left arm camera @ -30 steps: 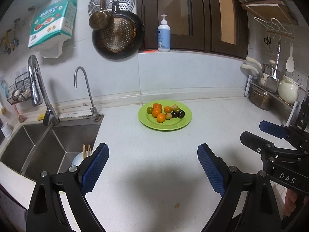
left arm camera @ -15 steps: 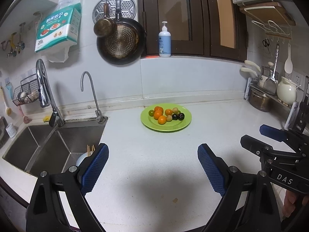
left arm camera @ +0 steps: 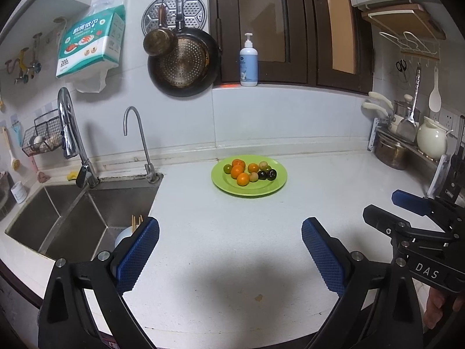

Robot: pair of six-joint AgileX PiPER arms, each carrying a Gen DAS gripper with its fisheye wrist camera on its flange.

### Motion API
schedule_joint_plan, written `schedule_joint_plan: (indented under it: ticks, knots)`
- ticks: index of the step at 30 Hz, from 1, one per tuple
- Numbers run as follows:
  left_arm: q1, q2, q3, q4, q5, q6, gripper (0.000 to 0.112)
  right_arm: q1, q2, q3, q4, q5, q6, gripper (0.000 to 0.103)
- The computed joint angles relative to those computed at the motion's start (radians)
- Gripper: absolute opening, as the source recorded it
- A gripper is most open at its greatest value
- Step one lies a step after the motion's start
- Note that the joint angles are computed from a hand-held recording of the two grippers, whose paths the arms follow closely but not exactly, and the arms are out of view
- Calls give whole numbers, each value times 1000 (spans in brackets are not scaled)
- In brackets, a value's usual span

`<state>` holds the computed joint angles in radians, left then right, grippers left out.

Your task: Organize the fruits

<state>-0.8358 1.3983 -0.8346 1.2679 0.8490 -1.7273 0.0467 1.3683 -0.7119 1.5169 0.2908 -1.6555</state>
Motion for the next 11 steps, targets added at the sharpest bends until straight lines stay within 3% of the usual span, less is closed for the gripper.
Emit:
schedule_joint_plan:
  ticks: [11]
  knots:
    - [-20, 9, -13, -3, 23, -18, 100, -48, -12, 25, 24, 30, -54, 65]
